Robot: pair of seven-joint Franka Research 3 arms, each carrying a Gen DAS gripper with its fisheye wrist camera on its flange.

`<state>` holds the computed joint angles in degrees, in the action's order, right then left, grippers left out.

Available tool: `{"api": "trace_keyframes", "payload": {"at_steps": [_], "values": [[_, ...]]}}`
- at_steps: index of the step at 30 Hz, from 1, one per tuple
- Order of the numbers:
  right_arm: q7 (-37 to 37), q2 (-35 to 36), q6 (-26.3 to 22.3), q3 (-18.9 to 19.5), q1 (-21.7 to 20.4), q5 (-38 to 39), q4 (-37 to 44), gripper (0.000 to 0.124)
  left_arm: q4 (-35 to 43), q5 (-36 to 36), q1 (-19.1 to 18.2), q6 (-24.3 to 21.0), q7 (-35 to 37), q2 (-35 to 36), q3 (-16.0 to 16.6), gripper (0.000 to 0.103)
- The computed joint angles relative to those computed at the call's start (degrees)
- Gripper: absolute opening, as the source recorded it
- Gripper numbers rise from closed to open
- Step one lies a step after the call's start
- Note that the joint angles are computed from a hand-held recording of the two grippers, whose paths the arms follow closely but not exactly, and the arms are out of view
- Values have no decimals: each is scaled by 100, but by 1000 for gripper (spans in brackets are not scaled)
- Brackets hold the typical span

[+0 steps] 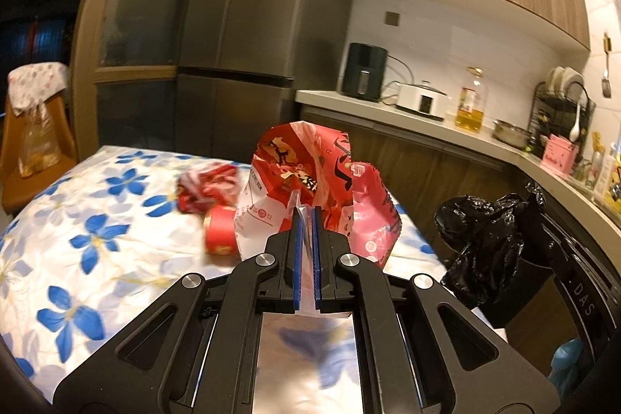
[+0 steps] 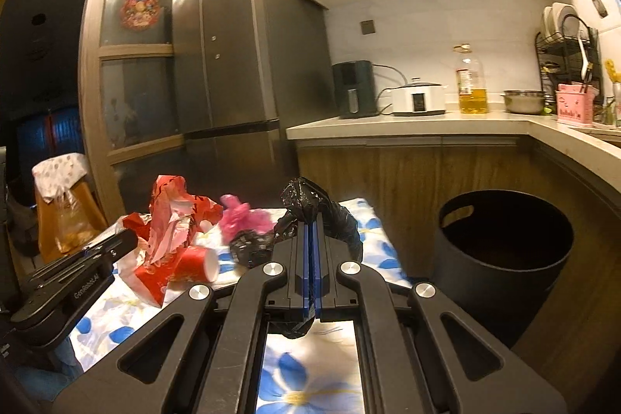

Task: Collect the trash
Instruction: 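Carry the snack bag and black bag over the black trash bin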

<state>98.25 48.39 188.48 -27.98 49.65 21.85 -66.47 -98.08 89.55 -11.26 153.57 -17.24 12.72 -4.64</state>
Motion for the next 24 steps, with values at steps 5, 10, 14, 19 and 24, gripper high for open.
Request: {"api": "trace_keyframes", "payload": {"at_steps": [5,10,14,19,24], "values": [[91,-46,105,-434,184,270,-259,2,565,-150,-147,85,377,413,7,3],[186,1,142,-910,361,587,-372,2,1128,-358,-376,200,782,810,121,3],[244,44,194,-1291,497,859,-505,2,1595,-581,-566,338,1124,1135,253,3],[373,150,184,-1833,692,1200,-668,2,2107,-846,-828,480,1488,1498,451,3],[736,327,101,-2436,881,1401,-816,2,2827,-1285,-1035,685,2007,1997,608,3]]}}
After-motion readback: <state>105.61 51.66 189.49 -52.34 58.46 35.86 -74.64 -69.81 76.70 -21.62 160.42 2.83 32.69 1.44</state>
